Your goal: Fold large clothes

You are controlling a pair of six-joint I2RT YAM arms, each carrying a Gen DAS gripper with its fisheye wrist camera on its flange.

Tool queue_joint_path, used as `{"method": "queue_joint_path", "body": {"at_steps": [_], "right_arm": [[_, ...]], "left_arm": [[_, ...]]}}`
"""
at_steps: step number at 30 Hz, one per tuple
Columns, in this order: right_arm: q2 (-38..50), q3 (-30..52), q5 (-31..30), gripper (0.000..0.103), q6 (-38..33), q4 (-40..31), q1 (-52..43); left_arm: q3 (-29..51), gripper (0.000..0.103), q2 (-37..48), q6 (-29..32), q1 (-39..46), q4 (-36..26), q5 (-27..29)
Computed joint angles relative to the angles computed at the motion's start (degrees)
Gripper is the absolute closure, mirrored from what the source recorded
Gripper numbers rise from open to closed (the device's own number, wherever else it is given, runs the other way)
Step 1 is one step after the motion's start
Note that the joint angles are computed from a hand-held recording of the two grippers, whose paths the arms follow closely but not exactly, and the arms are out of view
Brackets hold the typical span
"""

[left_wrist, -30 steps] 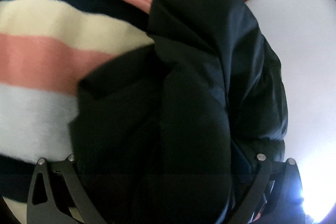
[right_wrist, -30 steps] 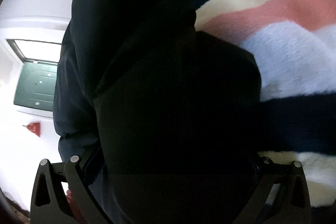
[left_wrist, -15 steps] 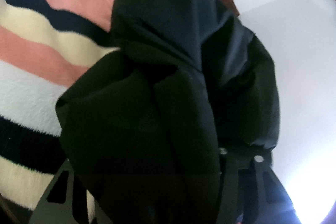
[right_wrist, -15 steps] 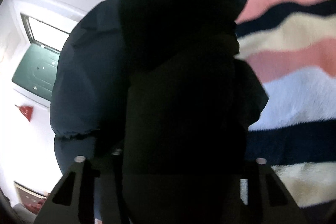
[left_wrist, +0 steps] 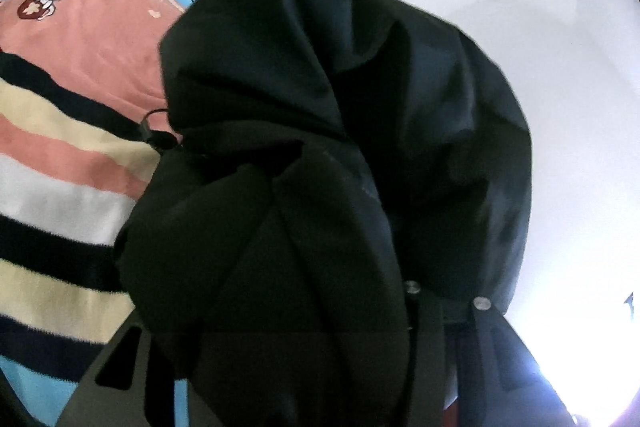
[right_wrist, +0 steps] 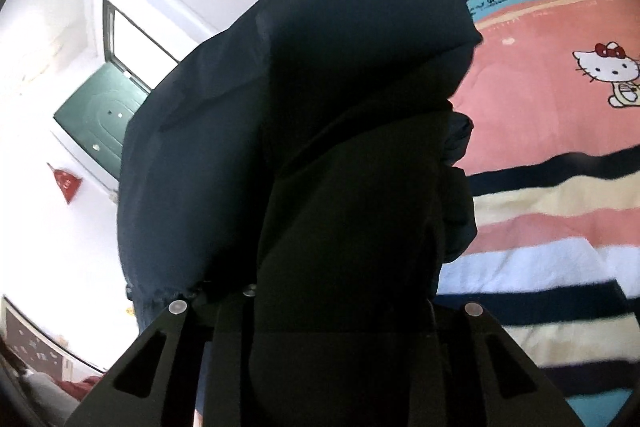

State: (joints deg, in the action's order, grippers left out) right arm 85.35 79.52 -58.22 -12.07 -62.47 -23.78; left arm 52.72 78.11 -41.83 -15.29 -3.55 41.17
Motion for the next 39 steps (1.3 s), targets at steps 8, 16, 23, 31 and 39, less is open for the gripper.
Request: {"method": "queue_joint_path", "body": {"at_steps": [8,16,23,31,39], "right_arm": [[1.88,-9.41,2.91,0.076,-4.26,-2.07,-6.67],[2.54,-18.56,8.80,0.038,-1.41,6.27,-10.50],[-1.64,-15.20,11.07,0.011,-0.75,3.27,-15.36],[-7.17,-12.98,17.13,0.011,-10.71,-0.82,-18.88],[-15.00,-20.48,15.78,0.011,-4.61,5.37,-11.88]], "left_arm": [[-0.30,0.062,9.40,7.53,-0.81,-6.64,-6.90],[-1.19,0.048,8.85,14.89,5.03,-11.32,-6.77],[-0.28,0.044,7.60,18.72,11.88,-15.04,-4.00],[2.87,0.043,-3.68,17.93,16.40,-23.12,-6.89],[4.38,0.043,-2.79,11.71,-1.31,-20.39,-12.64]]}}
